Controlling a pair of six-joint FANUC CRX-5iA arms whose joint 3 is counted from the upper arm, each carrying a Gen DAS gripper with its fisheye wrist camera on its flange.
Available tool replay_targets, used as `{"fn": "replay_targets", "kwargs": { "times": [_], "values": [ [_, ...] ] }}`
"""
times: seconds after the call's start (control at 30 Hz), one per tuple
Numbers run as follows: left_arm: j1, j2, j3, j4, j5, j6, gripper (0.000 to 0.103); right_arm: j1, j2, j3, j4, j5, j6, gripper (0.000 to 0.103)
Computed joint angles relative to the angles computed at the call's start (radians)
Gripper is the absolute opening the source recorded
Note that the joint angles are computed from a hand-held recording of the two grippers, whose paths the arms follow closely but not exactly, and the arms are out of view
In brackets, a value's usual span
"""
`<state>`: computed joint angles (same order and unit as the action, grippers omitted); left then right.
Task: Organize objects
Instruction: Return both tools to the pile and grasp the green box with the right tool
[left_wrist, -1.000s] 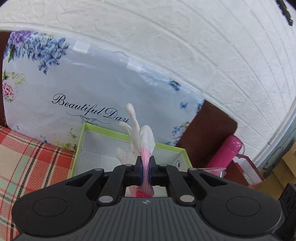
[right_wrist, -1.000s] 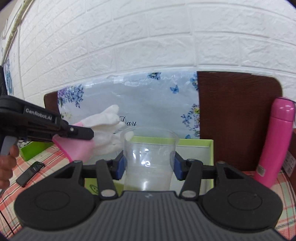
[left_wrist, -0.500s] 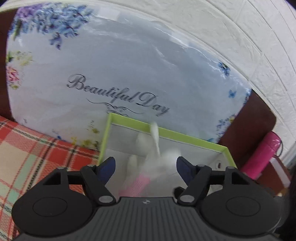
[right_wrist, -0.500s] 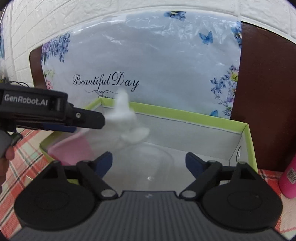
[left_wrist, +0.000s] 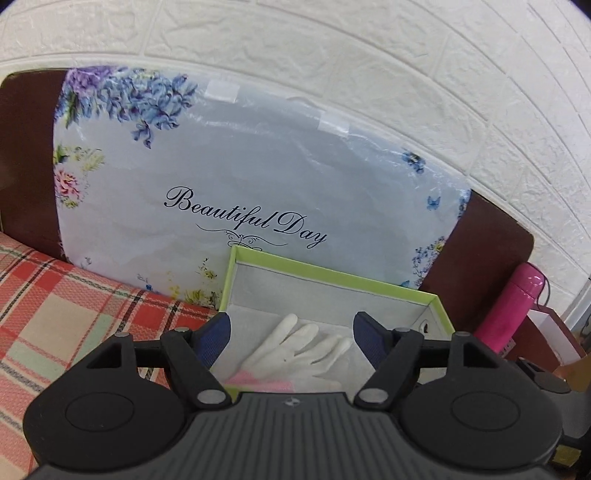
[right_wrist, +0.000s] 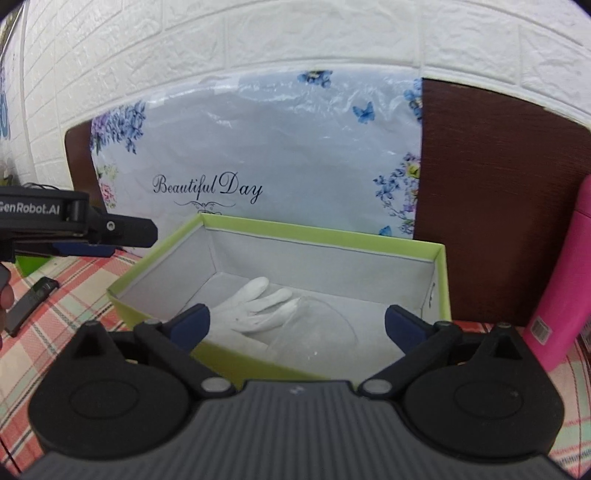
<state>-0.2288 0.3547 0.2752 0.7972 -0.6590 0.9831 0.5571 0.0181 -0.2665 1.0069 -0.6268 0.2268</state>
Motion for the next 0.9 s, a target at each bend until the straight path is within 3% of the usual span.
{"fn": "replay_targets", "kwargs": {
  "times": [0.23, 0.43, 0.6, 0.9],
  "values": [
    [0.011, -0.16, -0.194, 0.065, 0.01, -0.097, 0.076, 0.06, -0.164, -0.158, 0.167, -0.027, -0.199, 0.103],
    [0.026, -0.303, -0.377, 0.134, 0.033, -0.174, 0.076, 0.158, -0.295, -0.296, 0.332, -0.144, -0.389, 0.103],
    [0.04, -0.402, -0.52, 0.191, 0.046, -0.227, 0.076, 0.265, -0.374, -0.377, 0.358, -0.26, -0.49, 0.103],
    [0.064, -0.503, -0.691, 0.214, 0.035, -0.316, 0.076, 0.448, -0.425, -0.451, 0.284, -0.419, -0.597, 0.103]
  ]
}}
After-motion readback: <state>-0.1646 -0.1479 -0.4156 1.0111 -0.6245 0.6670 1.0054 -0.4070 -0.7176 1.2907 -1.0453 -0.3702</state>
